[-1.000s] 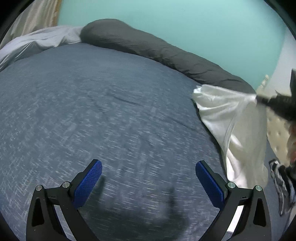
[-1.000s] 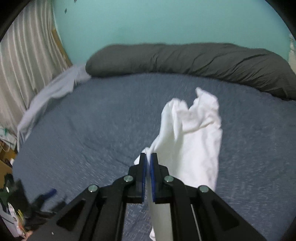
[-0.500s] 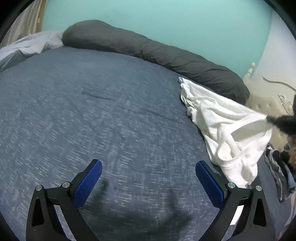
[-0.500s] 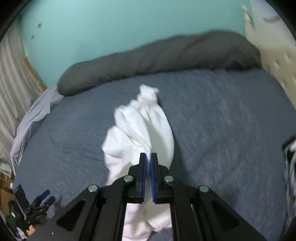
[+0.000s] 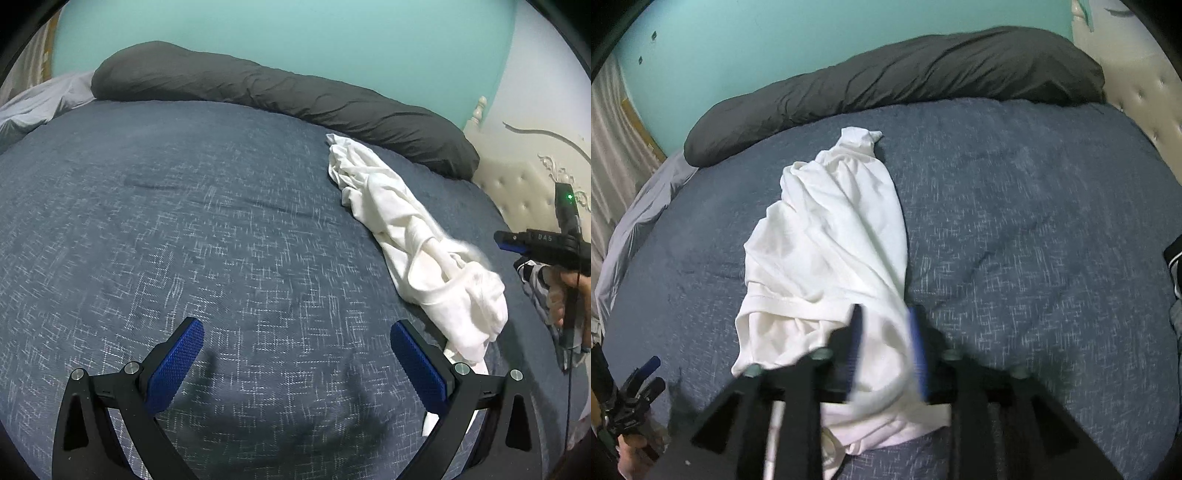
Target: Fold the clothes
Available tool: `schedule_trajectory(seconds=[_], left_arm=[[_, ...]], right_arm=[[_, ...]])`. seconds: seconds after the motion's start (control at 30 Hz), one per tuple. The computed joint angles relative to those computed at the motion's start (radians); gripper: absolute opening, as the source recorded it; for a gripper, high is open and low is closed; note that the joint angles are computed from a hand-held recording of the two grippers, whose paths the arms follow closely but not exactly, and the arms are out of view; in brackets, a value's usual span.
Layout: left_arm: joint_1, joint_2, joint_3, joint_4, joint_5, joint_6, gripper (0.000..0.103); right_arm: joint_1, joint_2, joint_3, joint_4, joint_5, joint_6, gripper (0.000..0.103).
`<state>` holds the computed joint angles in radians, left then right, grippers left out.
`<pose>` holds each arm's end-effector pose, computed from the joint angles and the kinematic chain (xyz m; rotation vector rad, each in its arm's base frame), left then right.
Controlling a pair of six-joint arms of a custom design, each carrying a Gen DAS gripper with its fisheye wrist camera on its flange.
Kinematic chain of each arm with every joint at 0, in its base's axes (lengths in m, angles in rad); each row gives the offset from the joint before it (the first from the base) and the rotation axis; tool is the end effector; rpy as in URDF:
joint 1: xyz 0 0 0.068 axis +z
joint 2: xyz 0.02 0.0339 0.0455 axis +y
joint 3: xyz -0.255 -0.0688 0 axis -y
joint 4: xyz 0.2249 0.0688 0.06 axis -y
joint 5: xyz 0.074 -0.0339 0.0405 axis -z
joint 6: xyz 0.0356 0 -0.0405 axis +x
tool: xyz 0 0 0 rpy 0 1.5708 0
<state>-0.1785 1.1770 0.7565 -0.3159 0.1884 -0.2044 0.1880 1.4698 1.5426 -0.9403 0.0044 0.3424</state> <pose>0.2278 -0.0479 0.2388 0.0672 2.3256 -0.4117 0.2801 0.0531 0.3598 0.1911 2.4445 0.2306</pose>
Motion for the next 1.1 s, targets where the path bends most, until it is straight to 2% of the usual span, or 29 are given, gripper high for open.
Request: schedule_trajectory(seconds=[0.1,0.17,0.23,0.57,0.6,0.63,0.67,0.73,0.83,0.97,1.03,1.1], left_arm=[[-0.001,-0.003,-0.002,0.000,0.002,0.000,0.103],[-0.003,0.001,0.000,0.001,0.001,-0.001,0.103],[0.000,0.000,0.000,0.000,0.005,0.000,0.103],[0.020,0.006,-0.003,0.007,0.020,-0.007,0.103],[0.022,0.006,-0.003,0.008,0.022,-0.007,0.103],[0.023,0.007,-0.003,0.008,0.022,-0.008,0.103],[0.022,0.009,-0.002,0.007,0.022,-0.008,0.103],[0.022,0.012,-0.001,0.007,0.022,-0.008,0.103],[0.027,0.016,0.001,0.006,0.025,-0.010,0.103],[0.032,0.017,0.002,0.005,0.030,-0.014,0.103],[0.030,0.016,0.002,0.003,0.030,-0.016,0.103],[0.027,0.014,0.001,0.003,0.030,-0.019,0.103]], right_arm=[[0.014,0.022,0.006,0.010,0.005,-0.024,0.037],[0.034,0.052,0.021,0.009,0.017,-0.041,0.042],[0.053,0.084,0.037,0.006,0.025,-0.055,0.063],[0.131,0.237,0.096,-0.024,0.113,-0.129,0.063],[0.138,0.249,0.099,-0.030,0.133,-0.139,0.061],[0.141,0.257,0.097,-0.032,0.149,-0.147,0.051],[0.145,0.265,0.096,-0.033,0.166,-0.155,0.046],[0.143,0.274,0.096,-0.030,0.177,-0.153,0.022],[0.139,0.263,0.095,-0.011,0.192,-0.136,0.005],[0.111,0.179,0.098,0.046,0.223,-0.103,0.002],[0.082,0.166,0.147,0.032,0.232,-0.102,0.001],[0.048,0.177,0.207,-0.003,0.189,-0.108,0.001]])
